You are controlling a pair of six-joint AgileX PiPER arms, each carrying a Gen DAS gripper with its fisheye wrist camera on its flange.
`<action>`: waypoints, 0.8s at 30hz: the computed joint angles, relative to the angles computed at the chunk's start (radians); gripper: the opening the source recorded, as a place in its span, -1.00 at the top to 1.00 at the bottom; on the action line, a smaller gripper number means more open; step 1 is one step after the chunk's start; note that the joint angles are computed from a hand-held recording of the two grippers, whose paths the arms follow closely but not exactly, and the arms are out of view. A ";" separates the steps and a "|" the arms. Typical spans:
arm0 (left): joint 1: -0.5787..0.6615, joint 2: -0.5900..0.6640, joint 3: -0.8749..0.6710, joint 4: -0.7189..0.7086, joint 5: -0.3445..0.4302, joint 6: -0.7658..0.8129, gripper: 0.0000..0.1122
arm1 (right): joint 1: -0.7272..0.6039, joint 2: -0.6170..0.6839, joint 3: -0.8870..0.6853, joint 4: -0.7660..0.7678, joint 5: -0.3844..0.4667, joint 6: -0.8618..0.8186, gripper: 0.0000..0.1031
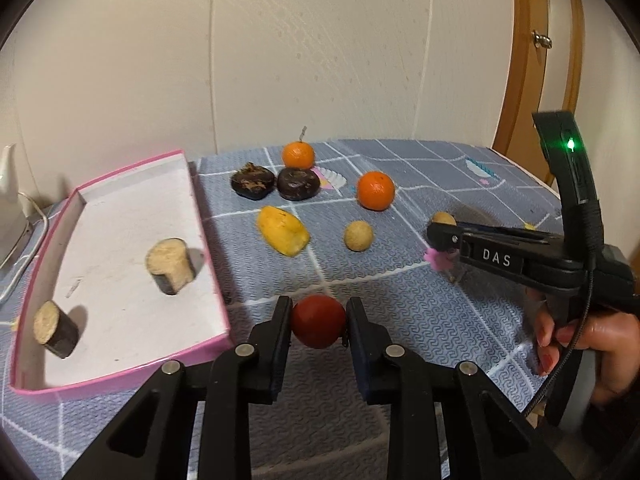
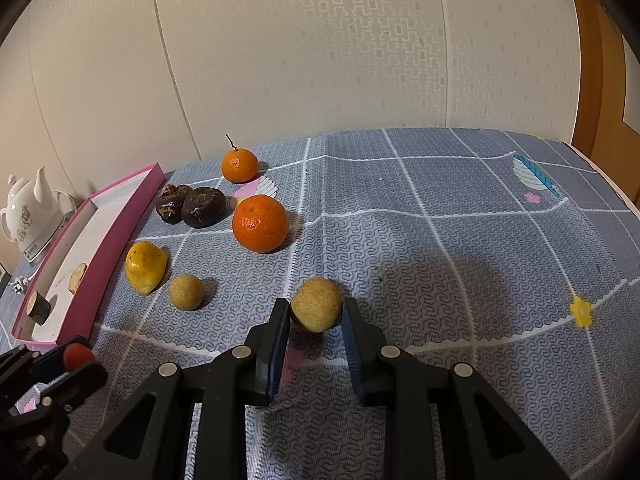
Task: Organize fruits
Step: 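Carry the cherry tomato into the pink tray and open the left tool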
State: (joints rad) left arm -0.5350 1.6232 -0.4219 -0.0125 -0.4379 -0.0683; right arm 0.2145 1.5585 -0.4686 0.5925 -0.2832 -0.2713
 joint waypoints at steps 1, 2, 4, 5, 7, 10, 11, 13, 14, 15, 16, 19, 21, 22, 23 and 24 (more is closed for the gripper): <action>0.010 -0.006 0.005 0.011 -0.003 -0.009 0.51 | 0.001 0.000 0.000 -0.004 0.000 0.003 0.48; 0.025 -0.015 0.012 0.029 -0.007 -0.025 0.51 | 0.003 0.000 0.000 -0.006 -0.002 0.006 0.49; 0.056 -0.029 0.024 0.063 -0.013 -0.057 0.51 | 0.005 -0.005 0.009 -0.029 -0.012 0.028 0.49; 0.068 -0.034 0.028 0.078 -0.015 -0.072 0.51 | 0.007 -0.007 0.012 -0.035 -0.018 0.034 0.49; 0.102 -0.044 0.033 0.129 -0.018 -0.115 0.51 | 0.013 -0.009 0.016 -0.033 -0.028 0.030 0.49; 0.130 -0.062 0.042 0.132 -0.023 -0.115 0.51 | 0.020 -0.009 0.016 -0.027 -0.035 0.023 0.49; 0.141 -0.066 0.043 0.142 -0.025 -0.124 0.51 | 0.021 -0.010 0.017 -0.032 -0.037 0.028 0.49; 0.181 -0.076 0.048 0.218 -0.027 -0.194 0.51 | 0.018 -0.015 0.022 -0.038 -0.036 0.029 0.49; 0.197 -0.081 0.048 0.234 -0.027 -0.207 0.51 | 0.018 -0.014 0.019 -0.034 -0.035 0.026 0.49; 0.215 -0.084 0.049 0.257 -0.027 -0.228 0.51 | 0.016 -0.016 0.022 -0.040 -0.034 0.031 0.49; 0.229 -0.084 0.047 0.274 -0.025 -0.244 0.51 | 0.016 -0.020 0.025 -0.041 -0.034 0.031 0.49; 0.278 -0.085 0.045 0.324 -0.022 -0.287 0.51 | 0.013 -0.021 0.024 -0.042 -0.029 0.030 0.49; 0.312 -0.082 0.042 0.351 -0.015 -0.308 0.51 | 0.012 -0.022 0.023 -0.043 -0.027 0.030 0.49; 0.329 -0.081 0.041 0.358 -0.012 -0.312 0.51 | 0.012 -0.022 0.023 -0.043 -0.027 0.030 0.49; 0.348 -0.078 0.041 0.373 -0.011 -0.321 0.51 | 0.011 -0.022 0.022 -0.043 -0.026 0.030 0.49; 0.369 -0.073 0.040 0.396 -0.011 -0.337 0.51 | 0.012 -0.022 0.023 -0.042 -0.027 0.030 0.49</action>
State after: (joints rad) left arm -0.1656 1.5504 -0.3815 0.3831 -0.4489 -0.4049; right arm 0.2262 1.5364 -0.4455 0.5509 -0.3100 -0.2409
